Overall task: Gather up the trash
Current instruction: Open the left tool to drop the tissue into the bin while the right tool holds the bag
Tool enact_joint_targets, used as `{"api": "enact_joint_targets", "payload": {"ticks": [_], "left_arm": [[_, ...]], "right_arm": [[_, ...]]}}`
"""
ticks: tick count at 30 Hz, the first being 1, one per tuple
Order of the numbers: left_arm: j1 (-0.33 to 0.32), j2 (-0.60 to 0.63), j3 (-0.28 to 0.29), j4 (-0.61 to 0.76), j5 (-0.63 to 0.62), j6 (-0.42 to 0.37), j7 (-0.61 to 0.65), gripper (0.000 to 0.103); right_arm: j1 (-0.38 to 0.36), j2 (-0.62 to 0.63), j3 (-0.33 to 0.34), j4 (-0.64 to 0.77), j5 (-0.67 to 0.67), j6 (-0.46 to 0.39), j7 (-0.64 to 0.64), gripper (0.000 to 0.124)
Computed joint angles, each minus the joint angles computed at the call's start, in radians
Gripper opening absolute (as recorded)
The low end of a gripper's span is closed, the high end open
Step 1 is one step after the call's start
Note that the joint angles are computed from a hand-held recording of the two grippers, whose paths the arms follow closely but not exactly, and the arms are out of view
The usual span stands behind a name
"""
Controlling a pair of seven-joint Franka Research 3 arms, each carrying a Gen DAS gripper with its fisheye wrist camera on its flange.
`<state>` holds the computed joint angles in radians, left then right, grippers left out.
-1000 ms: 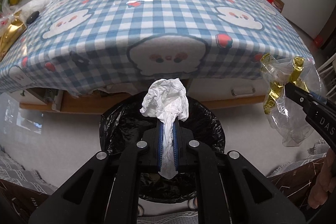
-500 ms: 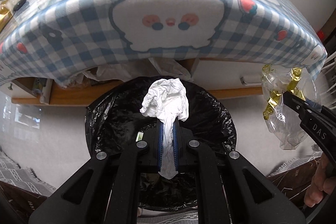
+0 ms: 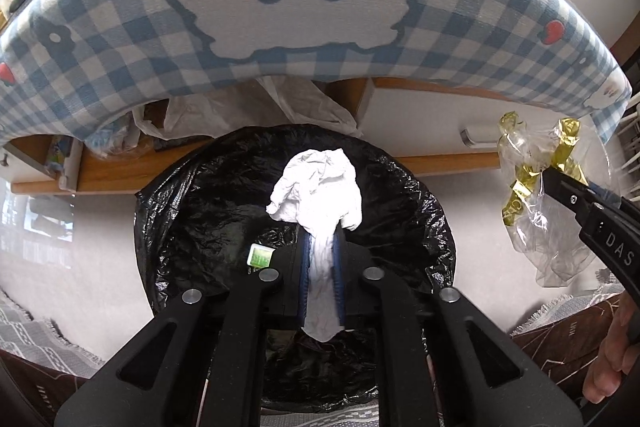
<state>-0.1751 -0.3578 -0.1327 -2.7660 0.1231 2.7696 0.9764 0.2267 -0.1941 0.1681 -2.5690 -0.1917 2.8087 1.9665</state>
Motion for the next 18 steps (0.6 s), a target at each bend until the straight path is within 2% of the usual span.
{"api": "enact_joint_targets", "payload": {"ticks": [3, 6, 8, 10, 13, 18], "left_arm": [[0.015, -0.013, -0.013, -0.006, 0.026, 0.006, -0.017, 0.017], [0.025, -0.035, -0.023, -0.012, 0.051, 0.004, -0.036, 0.039], [0.02, -0.056, -0.015, -0.02, 0.051, 0.005, -0.039, 0.043], [0.024, -0.073, -0.018, -0.025, 0.062, -0.001, -0.044, 0.055], [0.027, -0.107, -0.021, -0.043, 0.075, 0.006, -0.06, 0.066], [0.029, -0.167, -0.009, -0.061, 0.089, -0.015, -0.056, 0.081]], "right_arm": [[0.002, -0.013, 0.002, 0.003, -0.002, -0.01, 0.003, 0.028], [0.004, -0.033, 0.005, -0.003, 0.001, -0.01, -0.003, 0.028], [0.007, -0.048, 0.004, -0.007, 0.014, -0.011, -0.015, 0.028], [0.016, -0.061, 0.0, -0.012, 0.04, -0.013, -0.033, 0.028], [0.035, -0.082, -0.009, -0.018, 0.099, -0.015, -0.072, 0.028], [0.042, -0.121, 0.016, -0.023, 0.13, -0.015, -0.088, 0.028]]}}
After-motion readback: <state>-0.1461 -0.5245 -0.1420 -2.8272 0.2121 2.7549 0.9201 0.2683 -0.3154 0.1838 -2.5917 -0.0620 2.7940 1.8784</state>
